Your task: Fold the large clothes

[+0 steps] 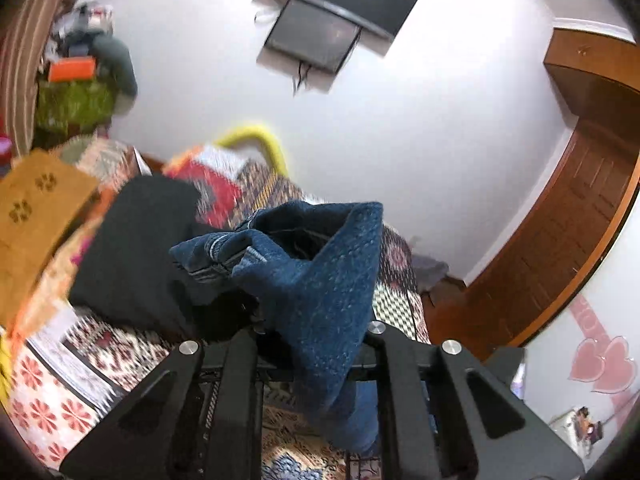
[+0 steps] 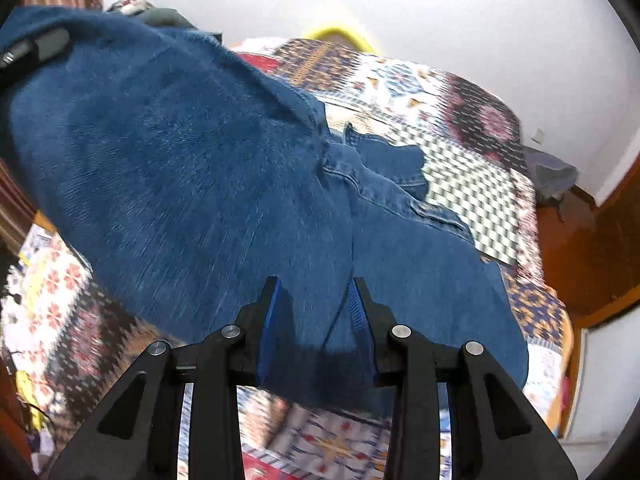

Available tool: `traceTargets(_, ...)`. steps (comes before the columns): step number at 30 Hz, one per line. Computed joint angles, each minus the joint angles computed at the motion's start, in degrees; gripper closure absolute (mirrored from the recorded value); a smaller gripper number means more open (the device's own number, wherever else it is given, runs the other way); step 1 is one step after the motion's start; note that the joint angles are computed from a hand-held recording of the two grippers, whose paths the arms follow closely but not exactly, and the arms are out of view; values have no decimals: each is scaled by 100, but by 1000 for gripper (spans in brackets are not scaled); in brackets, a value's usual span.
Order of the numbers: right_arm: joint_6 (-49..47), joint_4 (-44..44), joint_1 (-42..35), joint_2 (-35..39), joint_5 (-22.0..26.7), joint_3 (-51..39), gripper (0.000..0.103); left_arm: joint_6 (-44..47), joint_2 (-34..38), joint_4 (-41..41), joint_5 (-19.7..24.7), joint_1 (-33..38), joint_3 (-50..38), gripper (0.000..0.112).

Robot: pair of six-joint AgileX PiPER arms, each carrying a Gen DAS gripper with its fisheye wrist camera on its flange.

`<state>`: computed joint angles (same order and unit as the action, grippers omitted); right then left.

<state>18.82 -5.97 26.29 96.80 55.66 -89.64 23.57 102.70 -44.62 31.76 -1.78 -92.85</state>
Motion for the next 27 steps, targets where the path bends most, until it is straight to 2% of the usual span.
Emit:
traceTargets(4, -493, 966, 28, 461, -259, -171, 64, -75, -101, 568, -310, -32, 131, 99)
traceTargets(8, -638, 1175, 269, 1072, -280, -353, 63, -360, 38, 1216, -348, -110, 279, 99)
traceTargets(12, -1108, 1957, -64, 1218, -101, -336, 63, -779, -1, 2056, -752, -402, 608, 99)
traceTargets(14, -1376, 2445, -389, 957, -132, 15, 63, -739, -80, 2176, -892, -562, 770, 99)
traceTargets(16, -1448, 2457, -586, 567, -282, 437, 63, -785, 3, 2341, -827, -734, 612, 99)
traceTargets(20, -1094, 1584, -926, -666, -660, 1549, 63, -875, 192, 2538, -642, -1160, 264, 99)
traceTargets(23, -939, 1125, -1340, -1473, -742, 2245, 63, -955, 511, 2600, -309, -1615, -242, 99)
traceTargets(27, -858, 920, -1968, -2091, -592, 2714, 63, -730, 1128, 2347, 266, -2173, -1018, 99)
